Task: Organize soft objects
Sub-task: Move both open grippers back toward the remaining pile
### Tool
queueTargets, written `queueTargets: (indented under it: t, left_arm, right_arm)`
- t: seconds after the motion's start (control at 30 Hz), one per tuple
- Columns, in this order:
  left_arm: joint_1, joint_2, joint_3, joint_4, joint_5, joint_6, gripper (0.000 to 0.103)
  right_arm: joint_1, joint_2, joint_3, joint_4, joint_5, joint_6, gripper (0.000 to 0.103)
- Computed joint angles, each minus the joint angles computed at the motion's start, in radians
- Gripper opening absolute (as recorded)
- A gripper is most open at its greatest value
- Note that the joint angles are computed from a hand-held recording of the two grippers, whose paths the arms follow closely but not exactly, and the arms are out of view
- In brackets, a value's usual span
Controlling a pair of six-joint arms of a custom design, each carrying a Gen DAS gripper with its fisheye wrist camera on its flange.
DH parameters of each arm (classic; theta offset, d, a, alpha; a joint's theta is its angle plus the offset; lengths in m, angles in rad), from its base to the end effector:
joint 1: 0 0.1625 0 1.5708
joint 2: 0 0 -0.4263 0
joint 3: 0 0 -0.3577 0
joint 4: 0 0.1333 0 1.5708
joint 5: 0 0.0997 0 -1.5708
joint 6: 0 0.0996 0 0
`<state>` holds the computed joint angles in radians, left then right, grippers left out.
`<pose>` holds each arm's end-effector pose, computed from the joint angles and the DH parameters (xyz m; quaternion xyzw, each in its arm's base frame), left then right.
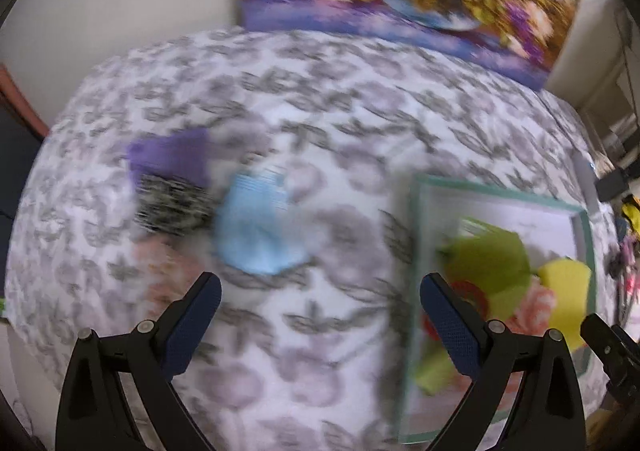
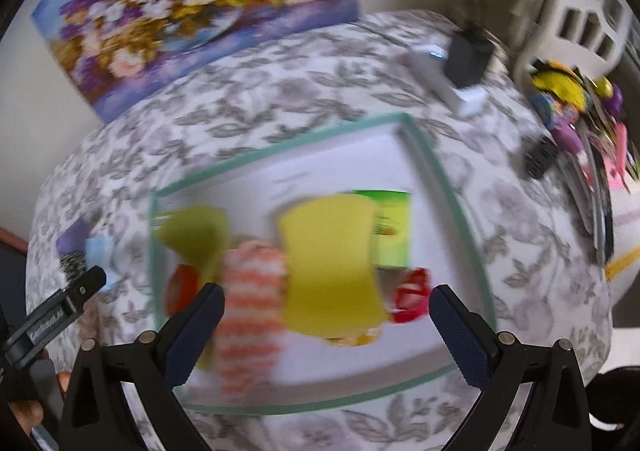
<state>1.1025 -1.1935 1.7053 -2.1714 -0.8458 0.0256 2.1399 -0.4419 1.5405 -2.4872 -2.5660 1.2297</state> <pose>-0.0816 -0.6029 0.3182 0.2131 0.9096 -0.1183 0.3365 0.3848 -0.5092 -0.0451 -0.2427 -0.8419 0.3224 0.3583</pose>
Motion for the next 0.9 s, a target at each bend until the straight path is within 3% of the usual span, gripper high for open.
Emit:
queueTargets:
  t: [0.13,0.33,0.9]
  left_arm:
    - [0.023,-0.005,-0.040,-0.019,0.045,0.017,0.100]
    - [0.067,-0.010,-0.101,-0.044,0.107,0.043,0.100]
    - [0.195,0.027,-0.288,0.051,0.106,0.003,0.100]
  right_arm:
    - [0.004,0.061,-0.105,-0.002,0.018,-0.075,0.103]
    - [0.017,0.166,-0.307,0.107,0.021,-0.159,0.103]
    - [0.019,0.477,-0.871,0.341,0.090,-0.344,0.103]
